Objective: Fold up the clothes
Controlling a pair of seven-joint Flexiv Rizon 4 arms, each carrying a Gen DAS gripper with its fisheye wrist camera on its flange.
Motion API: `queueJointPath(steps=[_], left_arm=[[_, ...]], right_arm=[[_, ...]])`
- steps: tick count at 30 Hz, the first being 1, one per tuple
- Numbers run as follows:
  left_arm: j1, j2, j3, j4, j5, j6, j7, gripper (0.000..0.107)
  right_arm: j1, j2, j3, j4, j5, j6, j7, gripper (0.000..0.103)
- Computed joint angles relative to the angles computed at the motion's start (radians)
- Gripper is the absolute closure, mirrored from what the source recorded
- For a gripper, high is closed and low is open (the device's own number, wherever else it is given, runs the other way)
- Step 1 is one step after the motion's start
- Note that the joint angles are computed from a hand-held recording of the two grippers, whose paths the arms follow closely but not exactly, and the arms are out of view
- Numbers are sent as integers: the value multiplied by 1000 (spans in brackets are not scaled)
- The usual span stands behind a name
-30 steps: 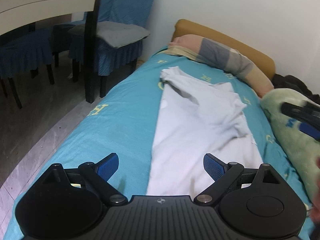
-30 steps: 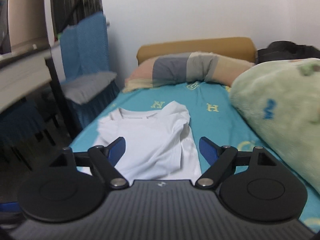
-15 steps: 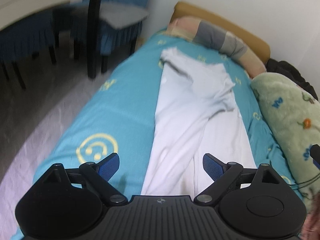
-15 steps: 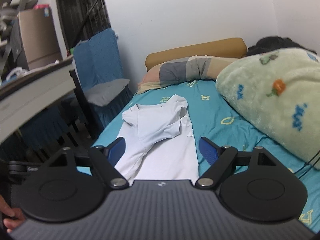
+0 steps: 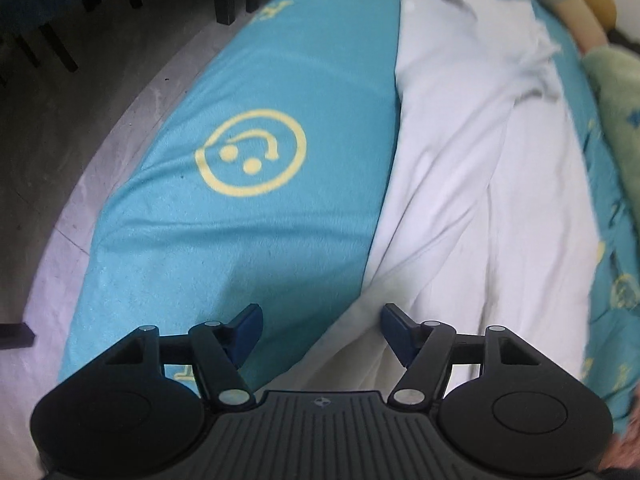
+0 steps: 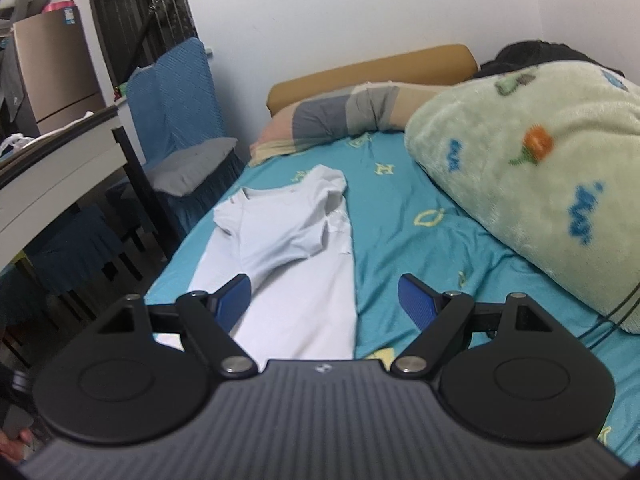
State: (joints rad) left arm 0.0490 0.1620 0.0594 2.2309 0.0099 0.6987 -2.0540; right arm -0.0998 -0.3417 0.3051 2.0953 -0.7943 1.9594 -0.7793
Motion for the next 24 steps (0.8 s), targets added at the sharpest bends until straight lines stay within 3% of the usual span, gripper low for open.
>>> queueJointPath(steps=[2,5,7,12,18,24], left_arm=[[-5,-9,-16,-33,28,-65,12,39],[-21,-11,-26,-60,42,-128,47,47],[-28,-17,-28,-69,47,-152,61,67],[-43,-7,-33,-83,72,-166,87,98],[-74,23,-79,-165,157,-248,92,100],[-112,-18,-111,-262,110,-260,-21,100]], right_arm=[[-38,-14,24,-15,-39,-18,25,21],[-106,-37,82,-35,-91,-48,59,21],[-175,-59,147,-49,-136,-64,84,21],[-270,-89,244,-60,-182,-88,96,21],[-345,-120,349,-69,-157,-122,47,21],[-394,-148,432,-78,-101,-172,-4,21]])
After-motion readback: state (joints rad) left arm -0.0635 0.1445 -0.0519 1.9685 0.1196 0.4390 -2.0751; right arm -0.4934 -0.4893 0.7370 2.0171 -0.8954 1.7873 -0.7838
